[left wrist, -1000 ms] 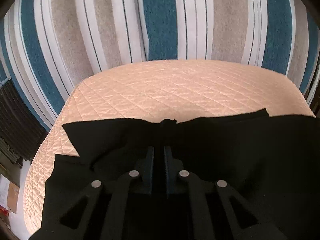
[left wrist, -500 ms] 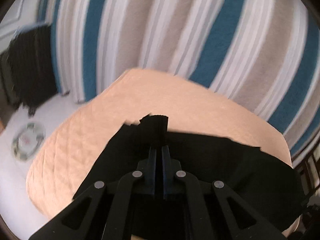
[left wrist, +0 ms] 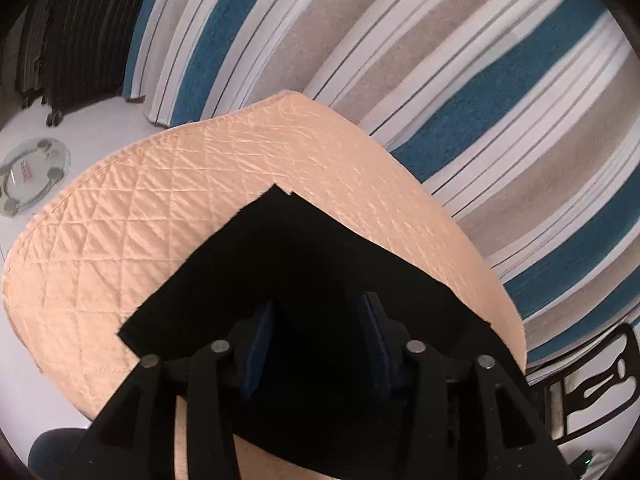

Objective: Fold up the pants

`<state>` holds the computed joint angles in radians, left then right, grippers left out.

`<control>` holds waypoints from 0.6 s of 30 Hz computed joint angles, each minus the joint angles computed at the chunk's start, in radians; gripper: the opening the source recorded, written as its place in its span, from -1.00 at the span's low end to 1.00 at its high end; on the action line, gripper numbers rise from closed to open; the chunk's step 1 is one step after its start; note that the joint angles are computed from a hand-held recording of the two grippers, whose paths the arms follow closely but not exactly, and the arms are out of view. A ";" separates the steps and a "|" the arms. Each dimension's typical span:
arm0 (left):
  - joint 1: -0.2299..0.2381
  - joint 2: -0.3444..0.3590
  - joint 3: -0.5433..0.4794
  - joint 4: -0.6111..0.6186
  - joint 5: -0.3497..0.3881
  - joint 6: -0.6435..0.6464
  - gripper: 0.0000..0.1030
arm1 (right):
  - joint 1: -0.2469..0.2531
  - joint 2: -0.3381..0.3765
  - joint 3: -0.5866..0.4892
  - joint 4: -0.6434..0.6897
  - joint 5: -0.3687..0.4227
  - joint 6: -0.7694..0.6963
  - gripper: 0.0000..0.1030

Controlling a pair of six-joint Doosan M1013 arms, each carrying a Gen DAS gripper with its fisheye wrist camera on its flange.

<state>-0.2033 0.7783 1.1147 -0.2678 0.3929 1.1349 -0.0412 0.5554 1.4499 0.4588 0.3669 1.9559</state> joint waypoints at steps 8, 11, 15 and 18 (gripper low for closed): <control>-0.014 0.048 -0.097 0.186 0.100 -0.082 -0.87 | 0.002 0.008 -0.012 -0.062 -0.017 0.062 -0.64; -0.019 0.045 -0.107 0.244 0.112 -0.092 -0.91 | 0.004 0.012 -0.022 -0.110 -0.011 0.103 -0.68; -0.018 0.004 -0.076 0.306 0.050 -0.124 -0.91 | 0.001 -0.007 -0.009 -0.033 -0.039 0.022 -0.77; -0.010 -0.027 -0.046 0.308 0.016 -0.131 -0.91 | -0.011 -0.036 0.019 0.217 -0.071 -0.194 -0.80</control>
